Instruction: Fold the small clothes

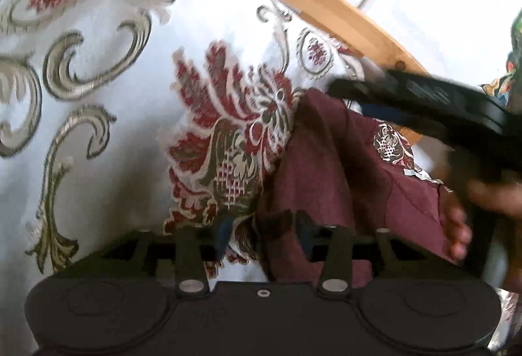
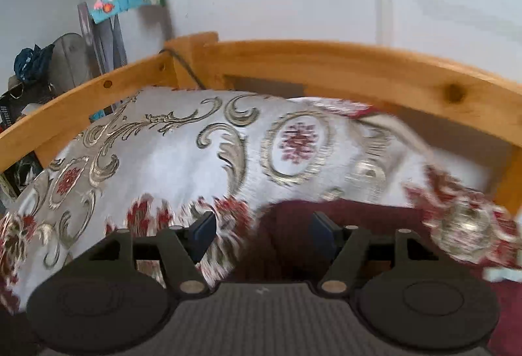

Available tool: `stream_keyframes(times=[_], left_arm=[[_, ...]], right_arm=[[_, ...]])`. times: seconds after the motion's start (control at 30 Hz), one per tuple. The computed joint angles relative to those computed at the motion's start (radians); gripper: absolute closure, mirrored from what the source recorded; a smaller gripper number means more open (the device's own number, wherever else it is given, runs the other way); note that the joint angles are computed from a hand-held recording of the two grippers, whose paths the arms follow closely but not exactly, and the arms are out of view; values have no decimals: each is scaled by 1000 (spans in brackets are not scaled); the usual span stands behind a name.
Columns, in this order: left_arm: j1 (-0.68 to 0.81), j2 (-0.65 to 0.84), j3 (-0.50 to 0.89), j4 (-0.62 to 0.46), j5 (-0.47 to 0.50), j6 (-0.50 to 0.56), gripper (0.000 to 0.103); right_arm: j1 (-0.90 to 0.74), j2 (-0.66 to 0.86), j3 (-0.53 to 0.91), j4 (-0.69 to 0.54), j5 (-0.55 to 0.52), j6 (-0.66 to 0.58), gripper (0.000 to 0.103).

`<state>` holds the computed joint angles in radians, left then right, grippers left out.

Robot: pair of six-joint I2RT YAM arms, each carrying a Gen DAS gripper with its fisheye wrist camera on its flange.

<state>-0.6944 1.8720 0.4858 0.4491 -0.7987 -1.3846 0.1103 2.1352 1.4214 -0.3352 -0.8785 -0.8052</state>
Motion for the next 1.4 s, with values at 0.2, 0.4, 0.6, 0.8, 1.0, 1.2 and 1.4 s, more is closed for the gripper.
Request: stream_keyframes(times=[0.2,0.4,0.6,0.8,1.0,1.2,1.4], left_arm=[[1,40,73,-81,-62,118,45],[-3,85,139,-191,-91,136,55],[-26,148,234,-329,-138,198,56],[-73,123,240,-400,-123,88,44],[-214,105,302,-585,-105,-5,20],[-333,116,371,-630,-88,2,10],[-363,190,446,-504,-15,134,10]], right_arm=[[-258,-82,-130,9,-2,-144,7],[-547,-106,-340,199,102,-338,5],[-760,-53,-473,357,135,-497,1],[-868,-10,-507,467,127,-544,0],[-933,-40,-448,242,110,-644,0],[-1016,-59,-380,17,43,-705,0],[-1049,-70,-349,-61,-6,-694,0]])
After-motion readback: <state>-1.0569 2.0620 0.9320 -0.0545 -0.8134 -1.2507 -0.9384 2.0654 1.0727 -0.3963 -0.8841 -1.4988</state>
